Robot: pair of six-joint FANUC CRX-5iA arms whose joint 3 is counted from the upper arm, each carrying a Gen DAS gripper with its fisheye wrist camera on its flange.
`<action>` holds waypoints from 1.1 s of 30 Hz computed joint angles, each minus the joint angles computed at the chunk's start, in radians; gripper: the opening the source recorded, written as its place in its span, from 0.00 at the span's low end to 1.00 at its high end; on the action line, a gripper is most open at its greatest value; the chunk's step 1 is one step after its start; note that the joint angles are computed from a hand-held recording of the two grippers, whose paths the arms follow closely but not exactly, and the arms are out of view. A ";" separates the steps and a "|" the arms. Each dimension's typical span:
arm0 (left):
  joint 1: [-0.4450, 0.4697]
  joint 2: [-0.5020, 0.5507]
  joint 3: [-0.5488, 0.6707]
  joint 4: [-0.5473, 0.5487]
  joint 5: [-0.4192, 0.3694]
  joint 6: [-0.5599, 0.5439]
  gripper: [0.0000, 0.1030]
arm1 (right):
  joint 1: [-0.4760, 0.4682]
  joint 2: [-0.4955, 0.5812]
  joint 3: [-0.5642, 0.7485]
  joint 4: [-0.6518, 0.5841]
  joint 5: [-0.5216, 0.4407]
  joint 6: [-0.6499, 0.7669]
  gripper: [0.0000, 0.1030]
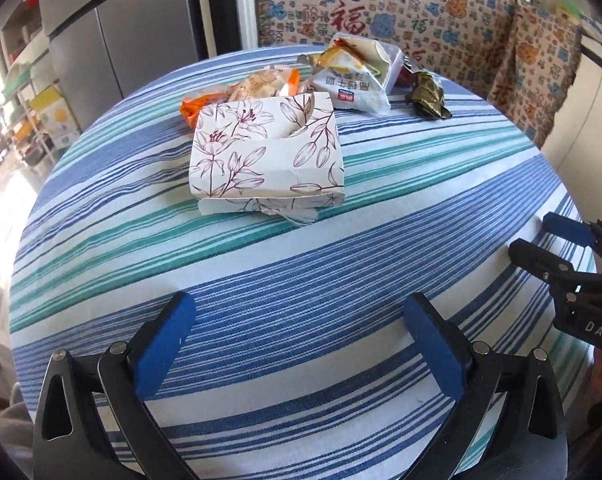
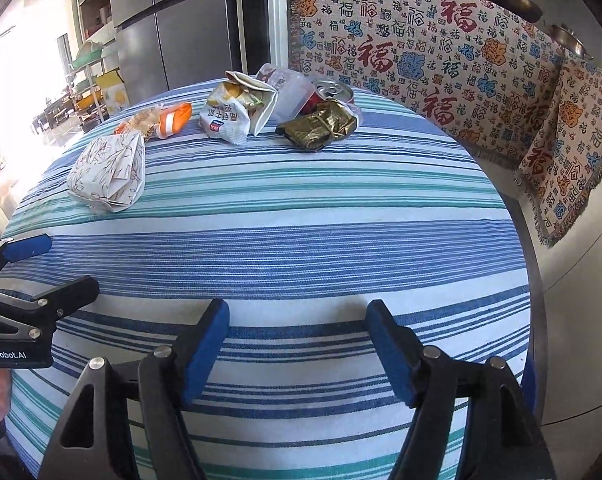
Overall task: Collect trash
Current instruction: 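Return both grippers over the table toward the floral paper box, then grasp the floral paper box with the left gripper while the right gripper grasps the bread wrapper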
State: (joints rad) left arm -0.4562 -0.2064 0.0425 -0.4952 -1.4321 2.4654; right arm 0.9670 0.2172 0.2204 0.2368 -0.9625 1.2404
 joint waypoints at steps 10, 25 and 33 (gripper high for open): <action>0.003 -0.001 0.000 0.002 0.001 -0.004 1.00 | 0.000 0.001 -0.005 0.006 0.011 -0.005 0.71; 0.069 0.021 0.033 0.031 0.047 0.030 0.99 | -0.002 -0.002 -0.010 0.009 0.019 -0.006 0.71; 0.134 0.054 0.057 0.012 0.034 0.132 0.99 | -0.002 -0.003 -0.014 0.010 0.021 -0.006 0.71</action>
